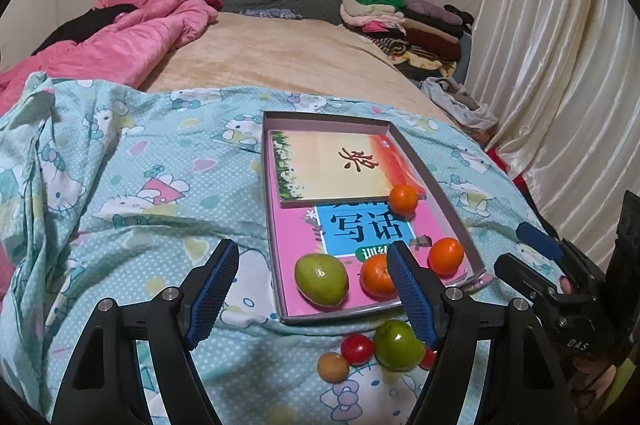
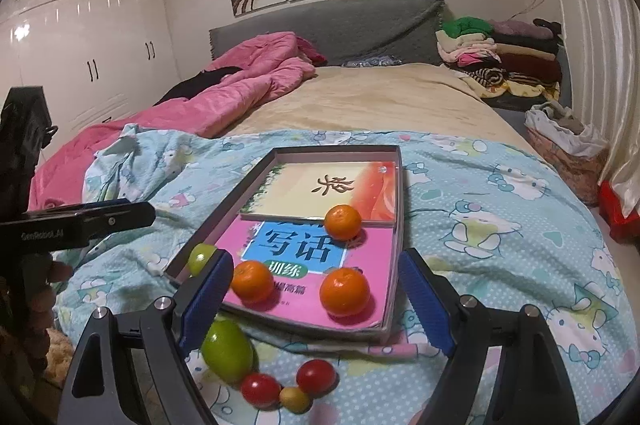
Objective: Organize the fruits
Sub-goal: 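Withdraw both open tools from the box toward the fruit pile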
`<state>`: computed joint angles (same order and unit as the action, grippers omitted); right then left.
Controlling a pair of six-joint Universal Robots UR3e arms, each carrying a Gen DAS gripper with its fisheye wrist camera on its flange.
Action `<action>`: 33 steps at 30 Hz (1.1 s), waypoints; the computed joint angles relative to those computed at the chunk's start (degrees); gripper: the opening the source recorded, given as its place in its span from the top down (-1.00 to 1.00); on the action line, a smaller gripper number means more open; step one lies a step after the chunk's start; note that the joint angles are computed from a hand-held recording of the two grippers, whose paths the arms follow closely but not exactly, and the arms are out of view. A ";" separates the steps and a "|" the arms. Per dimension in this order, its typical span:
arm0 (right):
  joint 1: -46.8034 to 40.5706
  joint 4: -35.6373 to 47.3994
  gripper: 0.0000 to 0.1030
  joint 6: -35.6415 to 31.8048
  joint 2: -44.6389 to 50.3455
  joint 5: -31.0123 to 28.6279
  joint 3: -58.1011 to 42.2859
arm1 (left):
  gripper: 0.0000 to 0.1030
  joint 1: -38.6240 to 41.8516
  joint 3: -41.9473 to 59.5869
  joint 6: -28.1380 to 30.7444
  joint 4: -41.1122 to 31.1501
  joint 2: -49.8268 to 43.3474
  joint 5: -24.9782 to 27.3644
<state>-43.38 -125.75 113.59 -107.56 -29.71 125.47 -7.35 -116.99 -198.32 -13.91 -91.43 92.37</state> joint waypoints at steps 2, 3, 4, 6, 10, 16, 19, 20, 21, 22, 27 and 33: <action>-0.68 3.45 -0.63 -2.10 -1.40 0.16 -0.15 | -0.51 -0.05 -0.21 0.11 -0.20 0.30 0.05; -1.02 5.09 -0.63 -3.22 -2.07 0.32 -0.19 | -0.51 -0.11 -0.34 0.11 -0.24 0.43 0.19; -1.37 7.00 -0.63 -4.53 -2.74 0.48 -0.29 | -0.51 -0.18 -0.44 0.08 -0.37 0.51 0.29; -1.77 9.71 -0.63 -6.34 -3.83 0.25 -0.45 | -0.50 -0.25 -0.75 0.16 -0.80 0.83 0.30; -2.39 14.24 -0.63 -10.07 -6.54 0.04 -0.04 | -0.51 -0.38 -1.34 0.00 -1.46 1.32 0.04; -2.54 18.45 -0.63 -13.46 -9.20 -0.71 0.38 | -0.51 -0.92 -1.85 0.44 -1.98 1.79 0.43; -2.14 18.85 -0.63 -14.03 -9.96 -1.73 0.74 | -0.51 -0.66 -2.33 0.31 -2.42 2.33 0.04; -1.96 19.24 -0.63 -14.40 -10.10 -2.02 0.73 | -0.51 -0.54 -2.45 0.35 -2.75 2.42 0.01; -1.97 19.75 -0.63 -14.86 -10.36 -2.24 0.81 | -0.51 -0.47 -2.64 0.36 -2.89 2.56 -0.02; -1.83 19.94 -0.63 -15.05 -10.68 -2.61 0.95 | -0.51 -0.40 -2.77 0.38 -3.05 2.66 -0.14; -2.33 23.42 -0.63 -17.99 -12.63 -3.28 1.36 | -0.51 -0.28 -3.57 0.61 -3.50 3.28 -0.58; -2.02 23.70 -0.63 -18.35 -12.81 -3.95 1.49 | -0.51 -0.52 -4.17 1.06 -4.41 3.92 -0.69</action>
